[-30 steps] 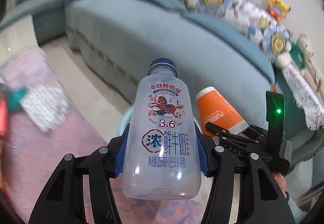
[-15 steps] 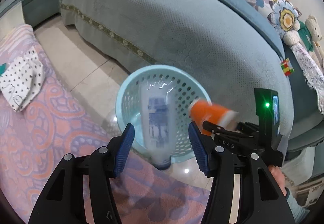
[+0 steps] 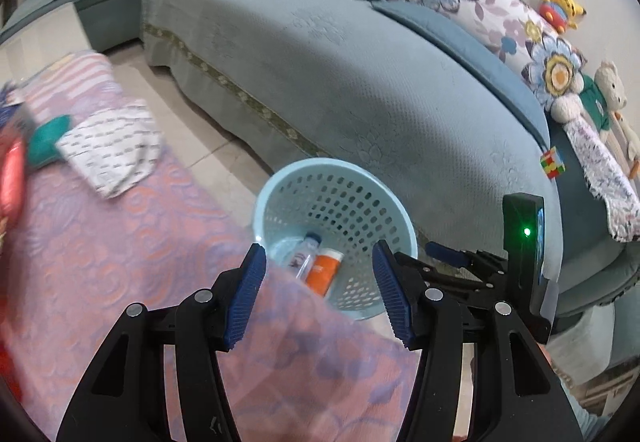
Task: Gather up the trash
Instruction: 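Open both tools over the wastebasket to drop bottle and cup, then grasp the white milk carton with left tool while right tool grasps red plastic bag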
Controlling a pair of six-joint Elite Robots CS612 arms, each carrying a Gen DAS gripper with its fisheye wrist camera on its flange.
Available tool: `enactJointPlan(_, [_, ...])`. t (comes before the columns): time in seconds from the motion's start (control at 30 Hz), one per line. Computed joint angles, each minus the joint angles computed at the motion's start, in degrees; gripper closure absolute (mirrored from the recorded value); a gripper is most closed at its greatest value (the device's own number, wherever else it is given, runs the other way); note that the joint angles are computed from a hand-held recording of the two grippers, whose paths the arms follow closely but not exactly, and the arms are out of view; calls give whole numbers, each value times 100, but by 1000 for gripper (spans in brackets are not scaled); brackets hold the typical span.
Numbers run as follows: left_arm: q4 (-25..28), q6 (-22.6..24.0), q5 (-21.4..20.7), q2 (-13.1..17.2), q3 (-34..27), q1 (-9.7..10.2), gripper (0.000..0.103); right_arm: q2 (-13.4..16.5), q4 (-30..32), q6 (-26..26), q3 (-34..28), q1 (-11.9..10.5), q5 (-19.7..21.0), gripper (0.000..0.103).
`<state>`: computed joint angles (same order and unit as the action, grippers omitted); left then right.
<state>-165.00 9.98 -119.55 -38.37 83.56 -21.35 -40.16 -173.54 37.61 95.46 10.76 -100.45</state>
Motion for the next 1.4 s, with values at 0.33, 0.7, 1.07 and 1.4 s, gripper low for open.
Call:
enactJointPlan(0.33, [-2155, -1234, 1301, -552, 972, 590, 38, -156, -981, -1179, -482, 509, -268, 47])
enactJointPlan(0.7, [-2421, -1616, 3526, -604, 1272, 974, 28, 195, -371, -1694, -1830, 1013, 225, 54])
enactJointPlan(1.07, [-1979, -1455, 4168, -347, 1135, 1051, 38, 675, 203, -2299, -2530, 1203, 492, 54])
enactJointPlan(1.4, [-1853, -2110, 4151, -544, 1488, 1592, 38, 966, 711, -2629, -3171, 1312, 1055, 54])
